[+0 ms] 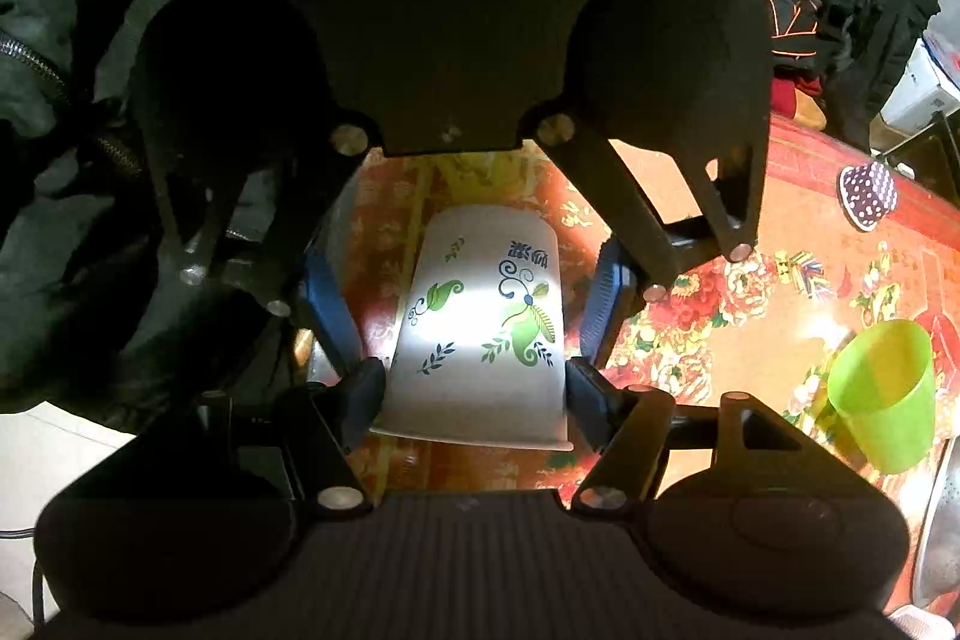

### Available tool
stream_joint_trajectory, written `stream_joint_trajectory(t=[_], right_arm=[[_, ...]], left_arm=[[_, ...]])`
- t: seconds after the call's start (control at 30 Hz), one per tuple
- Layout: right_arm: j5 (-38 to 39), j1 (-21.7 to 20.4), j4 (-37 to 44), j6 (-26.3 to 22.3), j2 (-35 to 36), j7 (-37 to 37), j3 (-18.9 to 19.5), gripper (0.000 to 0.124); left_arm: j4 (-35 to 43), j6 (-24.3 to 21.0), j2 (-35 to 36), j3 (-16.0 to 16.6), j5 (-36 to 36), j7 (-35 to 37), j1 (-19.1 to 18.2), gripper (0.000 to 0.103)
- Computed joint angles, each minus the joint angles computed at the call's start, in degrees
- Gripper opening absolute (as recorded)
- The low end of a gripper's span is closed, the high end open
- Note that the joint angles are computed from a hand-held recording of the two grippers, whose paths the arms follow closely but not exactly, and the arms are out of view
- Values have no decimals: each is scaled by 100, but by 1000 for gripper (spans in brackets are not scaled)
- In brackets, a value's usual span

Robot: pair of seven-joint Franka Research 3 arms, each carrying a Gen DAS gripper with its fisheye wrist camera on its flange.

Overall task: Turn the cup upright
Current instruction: 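Lift the white cup with the right gripper and rotate it upright, then lower the upright cup onto the tablecloth and open the right gripper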

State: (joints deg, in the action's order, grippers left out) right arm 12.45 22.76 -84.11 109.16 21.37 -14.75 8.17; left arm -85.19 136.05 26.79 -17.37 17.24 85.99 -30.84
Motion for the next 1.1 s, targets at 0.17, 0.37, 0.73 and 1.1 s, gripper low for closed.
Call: stream_joint_trajectory(t=[0.17,0.37,0.73,1.1], right_arm=[[32,-4,-105,108,-71,-9,6,67],[87,-36,-387,494,-243,74,-14,95],[924,-426,-900,713,-711,-96,-36,95],[4318,-1320,-2208,1214,-1379,-1280,-250,102]], left_arm=[[80,-68,-6,463,-323,198,-373,82],[323,-238,126,1277,-818,559,-1057,64],[683,-527,363,731,-386,265,-675,63],[-1204,1484,-533,163,5030,-6320,-180,62]])
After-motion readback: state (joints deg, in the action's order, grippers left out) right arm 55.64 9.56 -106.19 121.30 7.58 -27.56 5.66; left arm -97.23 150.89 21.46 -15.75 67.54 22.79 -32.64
